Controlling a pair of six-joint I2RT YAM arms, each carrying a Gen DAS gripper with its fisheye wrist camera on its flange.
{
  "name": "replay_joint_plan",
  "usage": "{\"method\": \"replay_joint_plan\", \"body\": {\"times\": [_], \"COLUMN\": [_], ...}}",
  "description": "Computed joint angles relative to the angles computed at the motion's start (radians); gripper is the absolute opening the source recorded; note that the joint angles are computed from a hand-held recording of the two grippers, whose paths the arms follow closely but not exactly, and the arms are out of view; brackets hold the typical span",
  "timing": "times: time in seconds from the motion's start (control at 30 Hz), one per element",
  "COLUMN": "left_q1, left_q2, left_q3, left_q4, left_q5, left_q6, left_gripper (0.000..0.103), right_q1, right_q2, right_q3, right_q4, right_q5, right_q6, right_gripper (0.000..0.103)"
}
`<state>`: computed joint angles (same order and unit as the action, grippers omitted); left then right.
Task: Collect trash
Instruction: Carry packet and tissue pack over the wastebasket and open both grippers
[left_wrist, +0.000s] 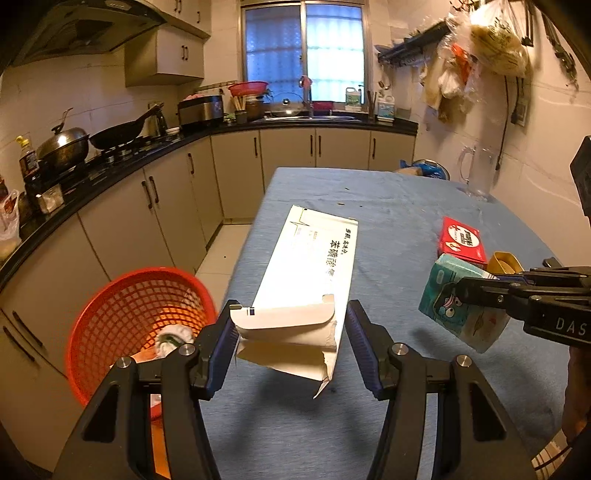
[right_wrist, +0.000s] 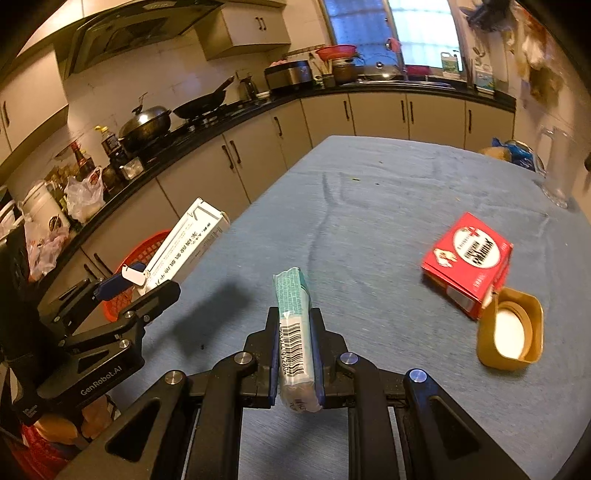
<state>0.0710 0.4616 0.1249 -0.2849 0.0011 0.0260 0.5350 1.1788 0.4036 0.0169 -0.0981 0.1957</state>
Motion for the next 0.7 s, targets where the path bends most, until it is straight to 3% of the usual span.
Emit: {"method": "replay_joint_plan", "body": {"times": [0.17, 0.43, 0.57, 0.7], "left_q1": [0.183, 0.634, 0.903, 1.039], "left_q2": [-0.060, 0.003, 0.167, 0.352], "left_q3": [0.005, 0.043, 0.083, 0.119], "left_q4": [-0.058, -0.069, -0.008, 0.086], "left_q5": [0.124, 0.431, 0.589, 0.641], "left_q6": [0.076, 0.270, 0.396, 0.454], "left_gripper": [0.057, 0.057, 0.057, 0.057], "right_q1": [0.075, 0.176, 0.217, 0.248], "right_q2": [0.067, 0.180, 0.248, 0.339], "right_q3": [0.050, 0.155, 0.227, 0.316], "right_q4": [0.010, 0.018, 0.018, 0.023], "right_q5": [0.037, 0.055, 0.038, 0.000], "right_q6": [0.020, 0.050, 0.070, 0.100], "right_gripper": [0.016, 0.016, 0.016, 0.016]}}
